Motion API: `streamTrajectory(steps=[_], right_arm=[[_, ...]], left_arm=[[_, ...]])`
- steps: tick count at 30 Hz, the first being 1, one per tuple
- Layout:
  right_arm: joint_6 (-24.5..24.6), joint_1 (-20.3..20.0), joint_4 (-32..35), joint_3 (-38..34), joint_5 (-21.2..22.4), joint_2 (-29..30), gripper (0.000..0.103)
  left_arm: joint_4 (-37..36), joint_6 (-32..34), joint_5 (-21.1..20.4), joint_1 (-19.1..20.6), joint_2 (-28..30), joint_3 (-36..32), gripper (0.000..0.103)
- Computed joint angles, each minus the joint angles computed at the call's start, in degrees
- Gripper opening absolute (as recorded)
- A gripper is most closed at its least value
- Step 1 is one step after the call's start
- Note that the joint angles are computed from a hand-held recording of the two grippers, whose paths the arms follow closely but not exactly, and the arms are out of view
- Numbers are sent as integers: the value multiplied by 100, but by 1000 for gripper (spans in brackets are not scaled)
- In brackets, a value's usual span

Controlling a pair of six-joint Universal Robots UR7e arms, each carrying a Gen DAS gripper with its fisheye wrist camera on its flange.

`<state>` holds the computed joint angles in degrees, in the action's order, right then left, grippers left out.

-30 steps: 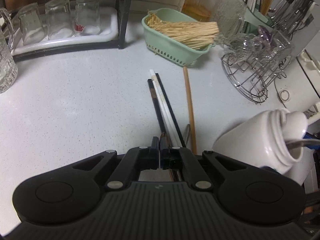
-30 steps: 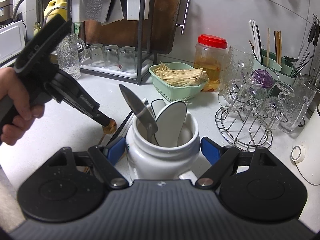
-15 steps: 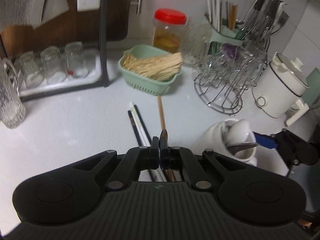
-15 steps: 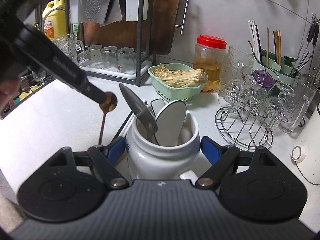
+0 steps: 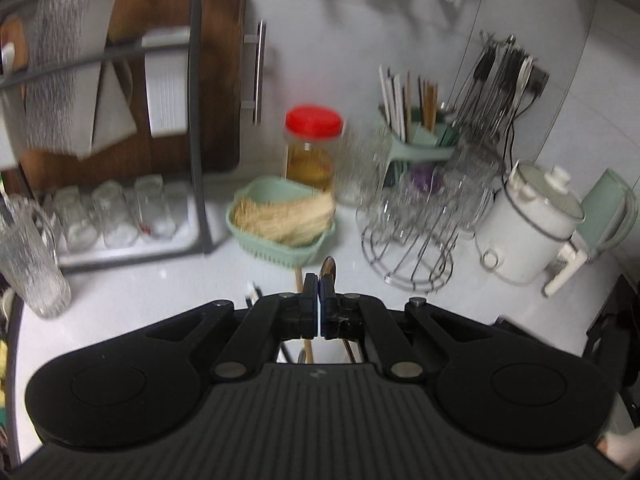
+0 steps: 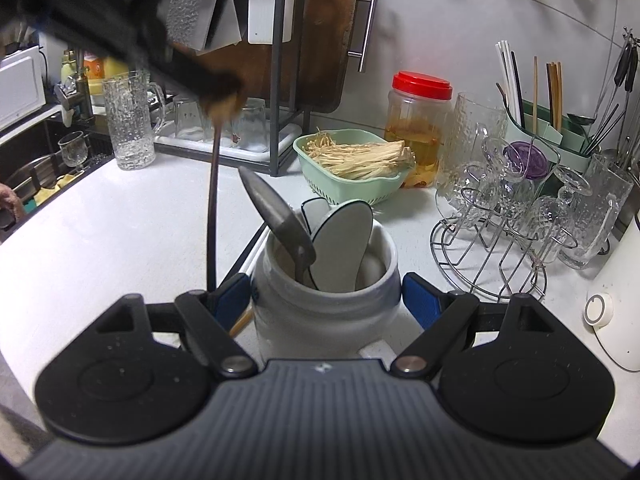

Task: Organize utensils
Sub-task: 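Lift the copper spoon with the left gripper toward the mug, then lower the copper spoon into the mug held by the right gripper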

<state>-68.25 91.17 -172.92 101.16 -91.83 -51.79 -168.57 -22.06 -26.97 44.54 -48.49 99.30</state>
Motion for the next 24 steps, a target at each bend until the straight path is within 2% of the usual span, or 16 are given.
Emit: streamTrajectory(steps=[5,13,17,20,24], right_arm=[[-6,-5,0,-5,12,4,85],[-14,8,22,-39,14,31,85],[-28,17,54,-83,26,59,85],[-41,12,76,-104,44,69,85],[-67,-1,86,-101,68,64,85]], left_arm=[[-370,679,231,-167,119,-272,1],[-841,1660,324,-218,445,-802,1],[-861,1695,254,-151,531,-929,1],[-888,1864,390,-118,669,-1047,1],[-581,1599,219,-44,646,-1028,1]])
